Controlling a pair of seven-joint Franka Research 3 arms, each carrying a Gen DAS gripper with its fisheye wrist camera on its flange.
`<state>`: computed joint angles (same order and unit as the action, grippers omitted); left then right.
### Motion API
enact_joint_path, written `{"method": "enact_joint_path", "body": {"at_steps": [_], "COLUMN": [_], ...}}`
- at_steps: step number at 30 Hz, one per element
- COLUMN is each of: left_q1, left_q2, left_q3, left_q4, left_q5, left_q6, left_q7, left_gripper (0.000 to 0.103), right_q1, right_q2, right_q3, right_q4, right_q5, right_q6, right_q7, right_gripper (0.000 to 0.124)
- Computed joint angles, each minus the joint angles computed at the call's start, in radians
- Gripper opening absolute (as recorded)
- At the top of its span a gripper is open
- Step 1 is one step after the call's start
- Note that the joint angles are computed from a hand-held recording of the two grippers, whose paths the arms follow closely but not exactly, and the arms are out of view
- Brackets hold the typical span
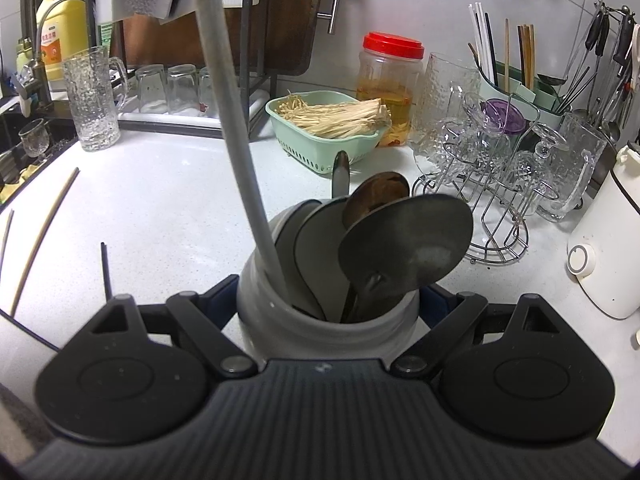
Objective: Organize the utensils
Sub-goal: 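Move the left tool back to the black chopstick on the counter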
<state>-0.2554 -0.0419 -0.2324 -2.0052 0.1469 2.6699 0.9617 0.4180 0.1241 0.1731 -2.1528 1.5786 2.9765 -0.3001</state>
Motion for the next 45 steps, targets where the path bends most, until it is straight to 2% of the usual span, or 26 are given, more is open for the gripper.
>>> {"method": "enact_joint_path", "body": {"at_steps": [5, 9, 12, 15, 18, 20, 25, 29, 32, 36, 40, 45], "left_q1": [0.024, 0.072, 0.102, 0.136, 0.141, 0.135, 0.104, 0.053, 0.0, -0.07, -0.132, -0.212], "left_q2": [-0.079, -0.171, -0.264, -0.356, -0.467, -0.537, -0.687, -0.766, -0.806, -0.842, -0.877, -0.994], "left_q3": [-0.007, -0.047, -0.065, -0.108, -0.125, -0.143, -0.165, -0.163, -0.161, -0.157, -0.169, -0.194], "left_q4": [-0.095, -0.18, -0.274, -0.346, -0.444, -0.497, -0.62, -0.699, -0.752, -0.826, -0.88, -0.959], "left_q5": [0.137, 0.333, 0.396, 0.452, 0.464, 0.458, 0.414, 0.347, 0.294, 0.221, 0.154, 0.072], "left_q6": [0.031, -0.009, -0.011, -0.106, -0.147, -0.205, -0.325, -0.409, -0.47, -0.501, -0.549, -0.63], "left_q7": [-0.203, -0.435, -0.591, -0.756, -0.894, -0.967, -1.129, -1.228, -1.273, -1.353, -1.443, -1.628], "left_gripper": [0.07, 0.07, 0.073, 0.073, 0.073, 0.073, 0.072, 0.071, 0.067, 0.056, 0.055, 0.055], "right_q1": [-0.002, -0.005, -0.007, -0.01, -0.012, -0.014, -0.02, -0.025, -0.027, -0.032, -0.039, -0.042], "right_q2": [0.01, 0.019, 0.023, 0.024, 0.024, 0.024, 0.026, 0.026, 0.026, 0.026, 0.028, 0.028], "right_q3": [0.001, 0.005, 0.008, 0.009, 0.009, 0.009, 0.01, 0.013, 0.014, 0.016, 0.018, 0.022], "right_q4": [0.011, 0.021, 0.026, 0.027, 0.027, 0.026, 0.026, 0.024, 0.022, 0.02, 0.02, 0.018], "right_q5": [-0.022, -0.032, -0.04, -0.043, -0.058, -0.073, -0.125, -0.168, -0.217, -0.277, -0.329, -0.39], "right_q6": [-0.008, -0.012, -0.015, -0.018, -0.023, -0.03, -0.041, -0.045, -0.046, -0.052, -0.061, -0.058], "right_q7": [0.011, 0.014, 0.019, 0.019, 0.027, 0.038, 0.074, 0.109, 0.154, 0.205, 0.244, 0.305], "right_gripper": [0.092, 0.092, 0.092, 0.092, 0.092, 0.092, 0.092, 0.092, 0.092, 0.092, 0.092, 0.092]}}
